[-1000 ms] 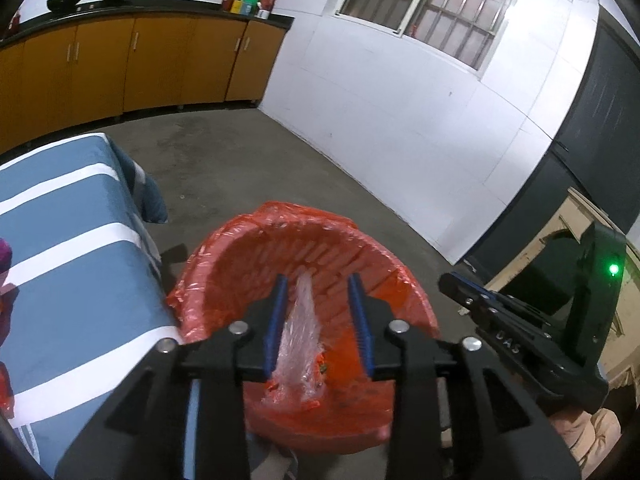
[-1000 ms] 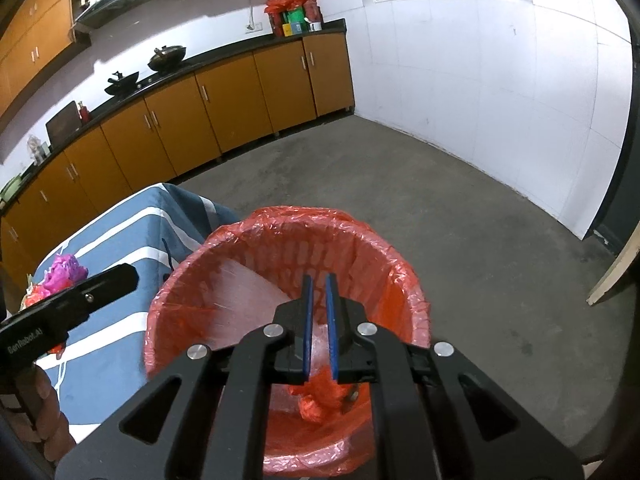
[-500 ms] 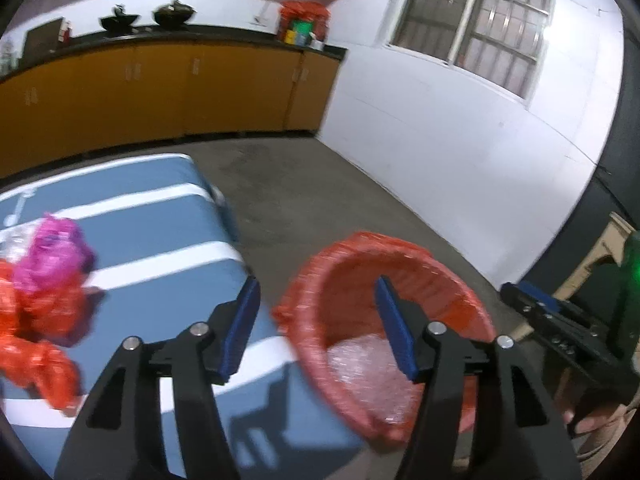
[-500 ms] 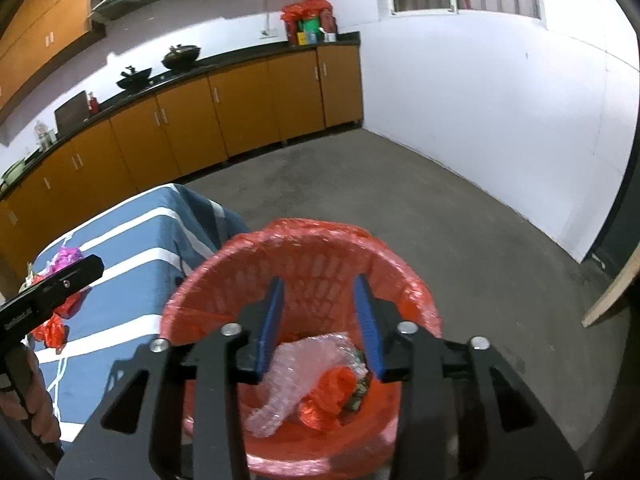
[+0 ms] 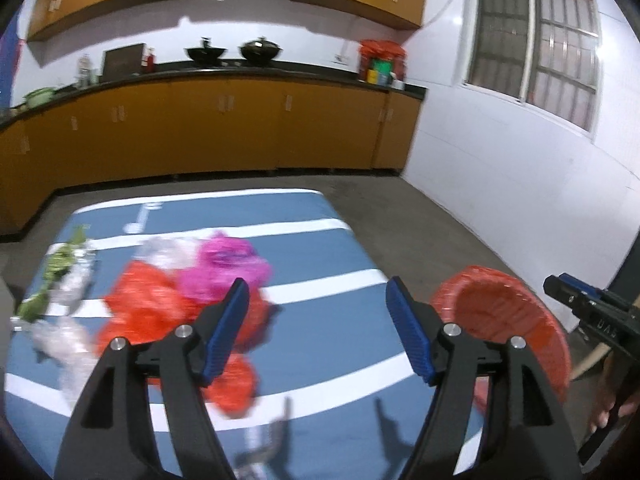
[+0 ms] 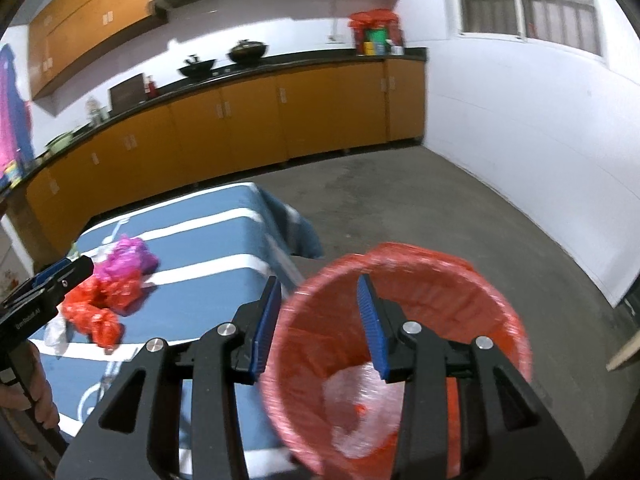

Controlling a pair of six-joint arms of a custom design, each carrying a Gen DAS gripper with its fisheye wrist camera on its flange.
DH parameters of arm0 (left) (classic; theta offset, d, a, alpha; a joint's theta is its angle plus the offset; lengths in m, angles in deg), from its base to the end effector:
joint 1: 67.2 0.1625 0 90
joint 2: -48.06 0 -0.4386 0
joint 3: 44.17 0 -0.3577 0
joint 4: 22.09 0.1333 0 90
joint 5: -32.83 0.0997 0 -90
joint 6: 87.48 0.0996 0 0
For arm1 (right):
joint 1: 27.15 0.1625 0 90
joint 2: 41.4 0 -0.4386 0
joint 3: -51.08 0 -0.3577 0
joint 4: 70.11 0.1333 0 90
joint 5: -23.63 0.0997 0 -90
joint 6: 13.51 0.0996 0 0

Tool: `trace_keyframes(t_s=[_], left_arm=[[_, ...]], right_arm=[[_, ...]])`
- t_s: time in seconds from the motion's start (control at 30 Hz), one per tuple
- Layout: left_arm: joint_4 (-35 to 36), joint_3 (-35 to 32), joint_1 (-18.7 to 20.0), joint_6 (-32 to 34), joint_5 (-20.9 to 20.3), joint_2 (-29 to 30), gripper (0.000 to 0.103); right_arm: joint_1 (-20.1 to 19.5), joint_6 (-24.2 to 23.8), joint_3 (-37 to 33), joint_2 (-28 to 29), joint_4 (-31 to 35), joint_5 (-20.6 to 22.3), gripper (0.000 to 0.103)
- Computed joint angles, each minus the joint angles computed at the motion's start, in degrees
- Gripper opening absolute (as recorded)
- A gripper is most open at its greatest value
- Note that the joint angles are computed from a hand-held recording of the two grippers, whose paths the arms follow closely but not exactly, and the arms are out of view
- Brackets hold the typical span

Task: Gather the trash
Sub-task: 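Withdraw both open tools from the wastebasket back over the table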

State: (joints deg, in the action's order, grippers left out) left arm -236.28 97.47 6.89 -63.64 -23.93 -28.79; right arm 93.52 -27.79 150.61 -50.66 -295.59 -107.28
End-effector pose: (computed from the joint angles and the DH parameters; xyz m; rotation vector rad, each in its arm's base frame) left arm 0.0780 -0.4118 0.3094 0.4012 2.2272 -1.2234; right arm 0.3416 -0.4425 -0.1069 0.5572 -2.2947 1.0857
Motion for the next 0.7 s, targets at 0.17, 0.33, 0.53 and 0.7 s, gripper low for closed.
trace_keyframes(t_s=[0.17,0.33,0.53,0.7], left_arm=[[-2.15,0.55,2.25,2.7,1.99,-3.66,0.071],[-3.71,0.2,6.19,5.35,2.86,-7.5,0.072],[-6.03,-0.8,10.91,7.3,3.21,-9.96,0.073],[-6.49,-1.9,14.74,8.08,2.64,-11.44,0.073]], right_arm=[[1.9,-0.25,-5.29,2.5,5.49,2.95,0.041],[3.4,-0.69,-11.01,5.32,10.81,5.94,0.041],[5.11,-1.06,-18.32,9.36,16.85,8.3,0.041],[5.93,-1.63,-23.73,12.36,21.05,9.93,0.041]])
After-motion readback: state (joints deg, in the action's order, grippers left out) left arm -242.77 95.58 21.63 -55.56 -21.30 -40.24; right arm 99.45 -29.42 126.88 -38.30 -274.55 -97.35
